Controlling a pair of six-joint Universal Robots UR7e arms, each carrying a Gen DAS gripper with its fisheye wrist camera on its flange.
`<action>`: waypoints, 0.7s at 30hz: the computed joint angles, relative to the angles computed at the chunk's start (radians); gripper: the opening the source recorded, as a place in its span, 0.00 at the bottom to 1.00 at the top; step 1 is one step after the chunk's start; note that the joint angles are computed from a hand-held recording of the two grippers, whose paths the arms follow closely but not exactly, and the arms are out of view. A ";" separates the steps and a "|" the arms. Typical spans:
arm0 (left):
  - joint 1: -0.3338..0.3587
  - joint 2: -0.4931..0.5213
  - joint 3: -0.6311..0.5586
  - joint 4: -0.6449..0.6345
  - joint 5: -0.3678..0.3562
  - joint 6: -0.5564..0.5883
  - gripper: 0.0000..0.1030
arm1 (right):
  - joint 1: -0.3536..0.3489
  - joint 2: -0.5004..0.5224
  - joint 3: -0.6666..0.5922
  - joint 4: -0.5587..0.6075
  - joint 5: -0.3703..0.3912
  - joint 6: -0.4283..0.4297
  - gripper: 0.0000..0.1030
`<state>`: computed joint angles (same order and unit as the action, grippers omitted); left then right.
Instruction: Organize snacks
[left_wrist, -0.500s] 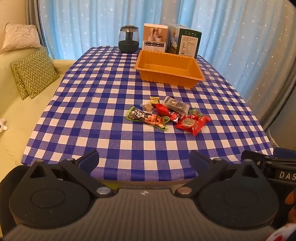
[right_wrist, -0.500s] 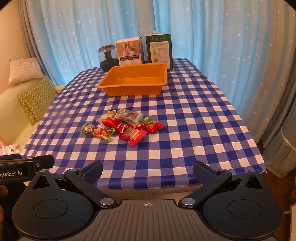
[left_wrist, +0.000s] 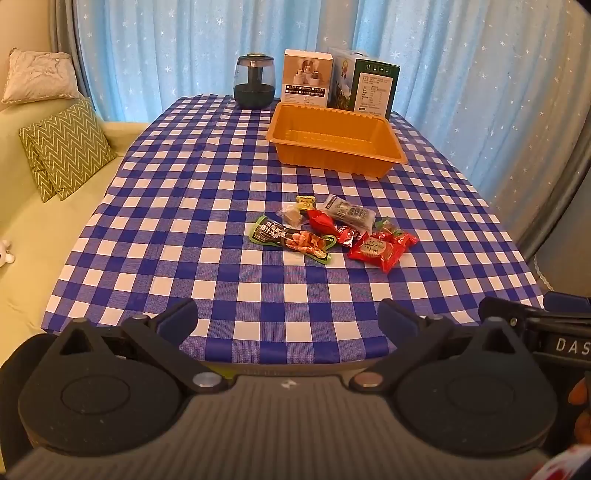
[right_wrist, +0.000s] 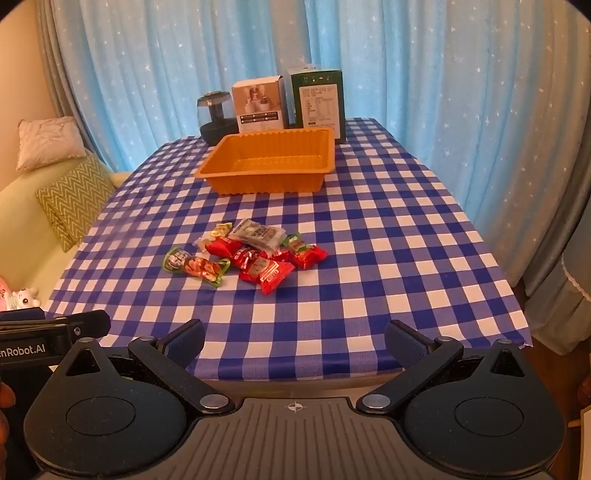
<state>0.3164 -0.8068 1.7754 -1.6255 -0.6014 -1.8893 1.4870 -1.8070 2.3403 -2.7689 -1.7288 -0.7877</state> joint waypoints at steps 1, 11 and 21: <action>0.000 -0.001 0.002 -0.001 0.000 0.002 1.00 | 0.000 0.001 0.000 -0.001 0.000 0.000 1.00; 0.002 0.002 -0.003 0.000 0.003 0.003 1.00 | 0.001 0.002 -0.001 -0.002 0.000 0.001 1.00; 0.001 0.004 -0.006 -0.001 0.004 0.005 1.00 | -0.003 0.000 0.000 -0.001 0.004 0.000 1.00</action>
